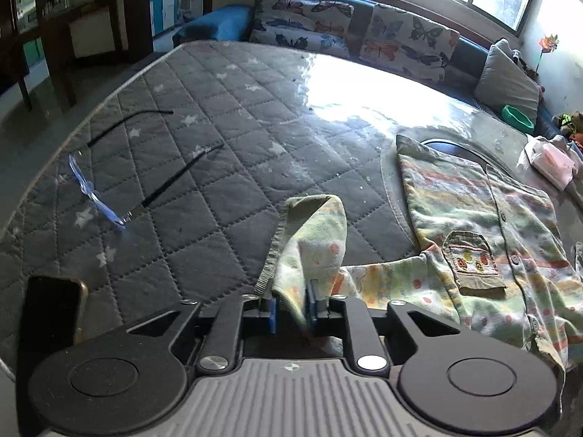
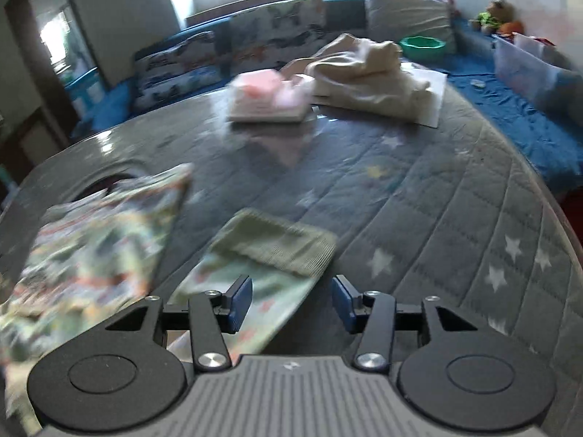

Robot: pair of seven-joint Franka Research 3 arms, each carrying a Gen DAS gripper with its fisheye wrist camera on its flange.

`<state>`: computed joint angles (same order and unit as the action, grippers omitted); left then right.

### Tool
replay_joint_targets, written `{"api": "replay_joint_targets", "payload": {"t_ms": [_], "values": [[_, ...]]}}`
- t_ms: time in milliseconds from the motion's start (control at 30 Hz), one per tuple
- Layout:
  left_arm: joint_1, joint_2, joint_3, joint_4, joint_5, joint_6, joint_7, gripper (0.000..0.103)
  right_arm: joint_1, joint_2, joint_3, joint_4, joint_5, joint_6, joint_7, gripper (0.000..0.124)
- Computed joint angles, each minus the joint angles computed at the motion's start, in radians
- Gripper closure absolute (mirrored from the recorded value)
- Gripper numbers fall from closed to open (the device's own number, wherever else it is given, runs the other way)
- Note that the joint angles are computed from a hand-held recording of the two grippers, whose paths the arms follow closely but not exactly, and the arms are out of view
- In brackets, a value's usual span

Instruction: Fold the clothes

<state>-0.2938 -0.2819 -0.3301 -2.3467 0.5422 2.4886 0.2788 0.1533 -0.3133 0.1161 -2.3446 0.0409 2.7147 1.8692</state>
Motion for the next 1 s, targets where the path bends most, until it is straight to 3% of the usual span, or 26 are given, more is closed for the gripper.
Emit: {"api": "replay_joint_targets", "payload": {"t_ms": [33,133,200,233,267,433,533,700,833,867,933,1000], "values": [[-0.001,-0.006,-0.001,0.000,-0.002,-0.011,0.000,0.066,-0.011,0.021,0.009,0.008,-0.017,0.011,0.016,0.075],[0.001,-0.031,-0.011,-0.004,0.012,-0.050,-0.014,0.060,-0.039,0.075,0.034,0.026,-0.100,0.042,0.078,0.079],[0.001,-0.048,-0.014,-0.007,0.016,-0.069,-0.021,0.055,-0.044,0.074,0.046,0.016,-0.172,0.063,0.100,0.095],[0.001,-0.050,-0.015,-0.005,0.020,-0.072,-0.024,0.052,-0.035,0.068,0.039,0.010,-0.174,0.067,0.092,0.112],[0.001,-0.050,-0.017,-0.003,0.024,-0.073,-0.027,0.052,-0.045,0.059,0.050,0.004,-0.205,0.066,0.115,0.116],[-0.016,0.020,-0.022,0.052,0.044,0.014,0.016,0.051,-0.154,-0.025,0.155,-0.048,-0.488,0.055,0.324,0.116],[-0.030,0.093,-0.023,0.102,0.061,0.096,0.045,0.051,-0.235,-0.117,0.237,-0.093,-0.664,-0.002,0.492,0.116],[-0.077,0.262,-0.011,0.220,0.018,0.226,0.158,0.050,-0.227,-0.188,0.237,-0.167,-0.716,-0.080,0.577,0.114],[-0.120,0.375,-0.005,0.314,-0.033,0.309,0.273,0.050,-0.228,-0.199,0.234,-0.172,-0.736,-0.123,0.658,0.089],[-0.130,0.400,-0.005,0.337,-0.047,0.330,0.306,0.050,-0.230,-0.204,0.235,-0.172,-0.747,-0.125,0.681,0.090],[-0.150,0.452,-0.010,0.386,-0.077,0.354,0.379,0.050,-0.224,-0.223,0.237,-0.170,-0.784,-0.095,0.707,0.089],[-0.170,0.498,-0.013,0.431,-0.099,0.363,0.444,0.050,-0.177,-0.225,0.202,-0.170,-0.765,-0.028,0.653,0.086]]}}
